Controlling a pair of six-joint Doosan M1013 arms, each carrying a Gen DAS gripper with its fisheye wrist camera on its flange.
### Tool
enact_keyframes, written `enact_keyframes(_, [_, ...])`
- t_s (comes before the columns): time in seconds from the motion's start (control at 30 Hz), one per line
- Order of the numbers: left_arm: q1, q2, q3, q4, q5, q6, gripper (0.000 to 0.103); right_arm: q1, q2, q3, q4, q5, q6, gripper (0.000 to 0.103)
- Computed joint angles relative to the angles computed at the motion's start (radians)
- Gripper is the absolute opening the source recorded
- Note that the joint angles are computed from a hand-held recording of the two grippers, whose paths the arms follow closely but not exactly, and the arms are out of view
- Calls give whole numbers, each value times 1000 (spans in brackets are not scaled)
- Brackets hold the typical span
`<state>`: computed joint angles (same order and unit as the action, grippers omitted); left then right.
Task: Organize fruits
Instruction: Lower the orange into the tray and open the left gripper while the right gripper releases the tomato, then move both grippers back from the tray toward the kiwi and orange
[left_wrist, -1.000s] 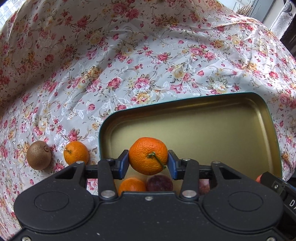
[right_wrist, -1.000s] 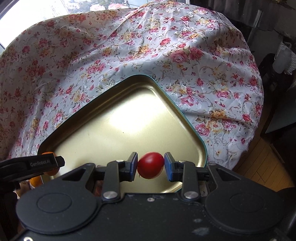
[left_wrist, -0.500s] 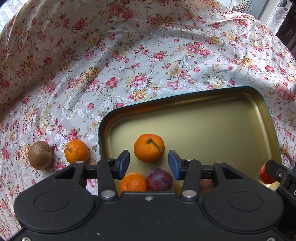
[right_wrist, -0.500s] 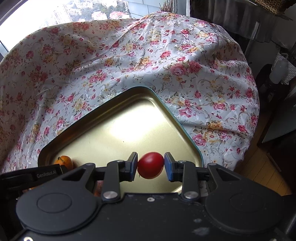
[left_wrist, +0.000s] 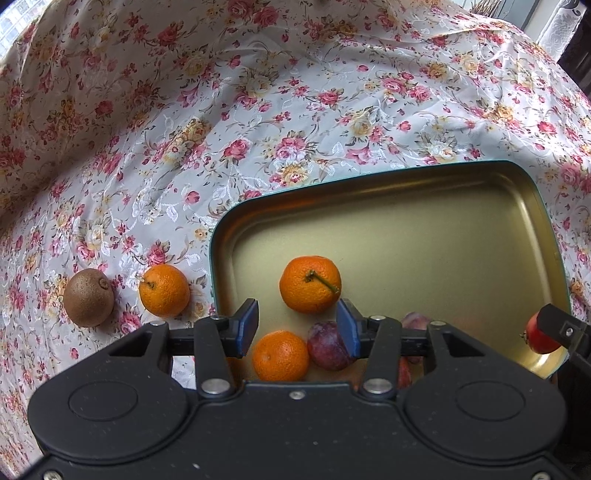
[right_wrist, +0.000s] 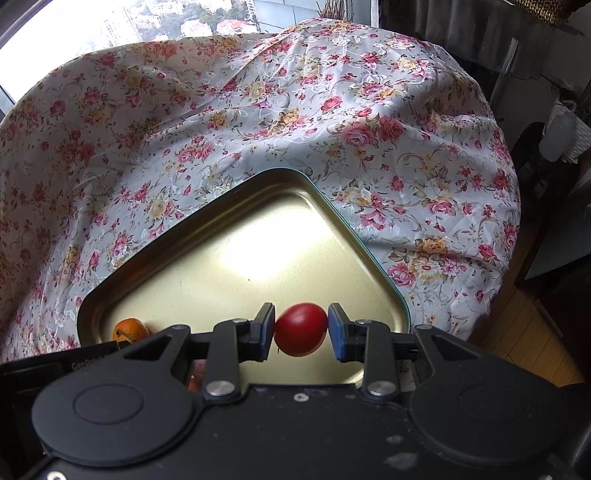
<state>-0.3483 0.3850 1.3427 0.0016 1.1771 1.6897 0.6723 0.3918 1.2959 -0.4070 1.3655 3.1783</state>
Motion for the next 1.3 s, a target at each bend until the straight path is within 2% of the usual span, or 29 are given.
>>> enact_keyframes(0.43, [51,-25,22,18,-17,6,55,-1,11,-18,-4,1,3,33])
enact_keyframes(0.77, [100,-12,8,16,-2,-16,55,-2,32,-50,-5,-5,7,33])
enact_keyframes(1.3, [189,20,-36,52,3,-94,55,22,171,-258,26,-10,-173,33])
